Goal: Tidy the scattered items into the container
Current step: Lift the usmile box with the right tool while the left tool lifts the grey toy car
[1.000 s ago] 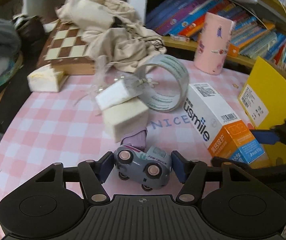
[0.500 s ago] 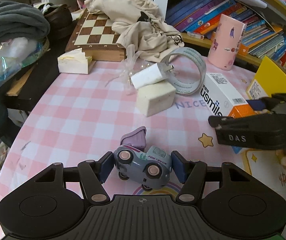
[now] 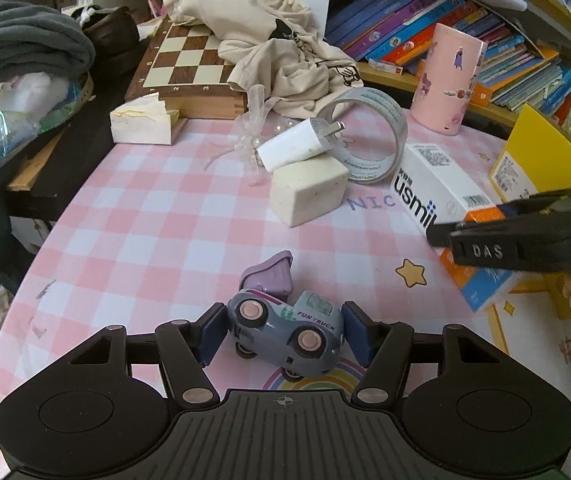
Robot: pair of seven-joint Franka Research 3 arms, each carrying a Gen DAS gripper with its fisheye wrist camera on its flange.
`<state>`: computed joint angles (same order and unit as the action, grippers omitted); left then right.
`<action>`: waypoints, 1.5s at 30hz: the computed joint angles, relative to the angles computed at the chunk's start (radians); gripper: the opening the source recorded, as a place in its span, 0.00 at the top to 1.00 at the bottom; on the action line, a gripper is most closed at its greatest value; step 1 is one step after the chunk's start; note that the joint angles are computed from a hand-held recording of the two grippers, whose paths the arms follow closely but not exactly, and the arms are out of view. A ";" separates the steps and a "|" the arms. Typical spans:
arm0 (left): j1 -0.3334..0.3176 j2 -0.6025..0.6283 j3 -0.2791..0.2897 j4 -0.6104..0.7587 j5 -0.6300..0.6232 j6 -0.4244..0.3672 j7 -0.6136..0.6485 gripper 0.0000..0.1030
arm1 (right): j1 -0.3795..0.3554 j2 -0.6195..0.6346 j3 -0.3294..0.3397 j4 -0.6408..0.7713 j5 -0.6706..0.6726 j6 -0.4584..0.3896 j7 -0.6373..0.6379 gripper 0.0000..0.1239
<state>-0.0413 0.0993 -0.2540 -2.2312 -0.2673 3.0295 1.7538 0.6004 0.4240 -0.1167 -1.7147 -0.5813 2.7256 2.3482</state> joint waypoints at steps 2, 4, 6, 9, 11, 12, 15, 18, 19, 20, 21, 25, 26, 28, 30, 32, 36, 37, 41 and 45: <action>0.020 -0.008 -0.026 -0.003 -0.085 -0.001 0.058 0.40 | -0.006 -0.028 0.010 -0.033 0.011 0.025 -0.006 0.69; 0.026 -0.023 -0.041 -0.008 -0.170 0.004 0.122 0.40 | -0.007 -0.057 0.016 -0.066 0.015 0.049 -0.007 0.69; 0.022 -0.037 -0.045 -0.008 -0.267 0.003 0.195 0.40 | -0.005 -0.089 0.019 -0.099 0.004 0.067 -0.005 0.69; 0.000 -0.058 -0.032 -0.005 -0.399 -0.003 0.293 0.40 | -0.015 -0.137 0.041 -0.150 0.012 0.086 -0.008 0.69; -0.022 -0.075 -0.017 -0.007 -0.462 0.000 0.352 0.40 | -0.020 -0.170 0.052 -0.186 0.010 0.096 -0.001 0.69; -0.034 -0.084 -0.009 -0.008 -0.494 0.001 0.383 0.40 | -0.023 -0.188 0.059 -0.206 0.007 0.100 0.004 0.69; -0.073 -0.111 0.021 -0.012 -0.594 -0.001 0.480 0.40 | -0.036 -0.240 0.083 -0.262 -0.006 0.105 0.027 0.69; -0.116 -0.137 0.056 -0.021 -0.671 -0.005 0.559 0.40 | -0.051 -0.285 0.109 -0.309 -0.035 0.099 0.069 0.69; -0.128 -0.146 0.068 -0.024 -0.690 -0.007 0.580 0.40 | -0.057 -0.297 0.118 -0.322 -0.047 0.095 0.086 0.69; -0.140 -0.154 0.078 -0.029 -0.707 -0.008 0.599 0.40 | -0.062 -0.309 0.127 -0.334 -0.061 0.091 0.106 0.69; -0.151 -0.163 0.087 -0.035 -0.724 -0.010 0.618 0.40 | -0.068 -0.320 0.137 -0.345 -0.075 0.087 0.127 0.69; -0.194 -0.205 0.123 -0.061 -0.788 -0.020 0.687 0.40 | -0.092 -0.356 0.175 -0.379 -0.124 0.072 0.194 0.69; -0.204 -0.216 0.131 -0.069 -0.803 -0.021 0.703 0.40 | -0.097 -0.364 0.184 -0.387 -0.137 0.071 0.210 0.69; -0.226 -0.241 0.147 -0.085 -0.835 -0.025 0.736 0.40 | -0.108 -0.382 0.201 -0.402 -0.162 0.070 0.239 0.69; -0.248 -0.267 0.164 -0.103 -0.866 -0.028 0.769 0.40 | -0.118 -0.402 0.218 -0.421 -0.190 0.070 0.271 0.69; -0.269 -0.293 0.180 -0.119 -0.902 -0.032 0.802 0.40 | -0.128 -0.423 0.234 -0.439 -0.219 0.070 0.305 0.69; -0.303 -0.344 0.204 -0.152 -0.954 -0.039 0.854 0.40 | -0.152 -0.471 0.272 -0.479 -0.273 0.066 0.371 0.69; -0.309 -0.357 0.208 -0.161 -0.964 -0.040 0.862 0.40 | -0.158 -0.482 0.282 -0.489 -0.278 0.063 0.382 0.69; -0.333 -0.403 0.224 -0.195 -0.989 -0.041 0.890 0.40 | -0.180 -0.523 0.319 -0.523 -0.293 0.048 0.420 0.69; -0.357 -0.443 0.239 -0.227 -1.002 -0.043 0.909 0.40 | -0.197 -0.557 0.354 -0.548 -0.310 0.025 0.463 0.69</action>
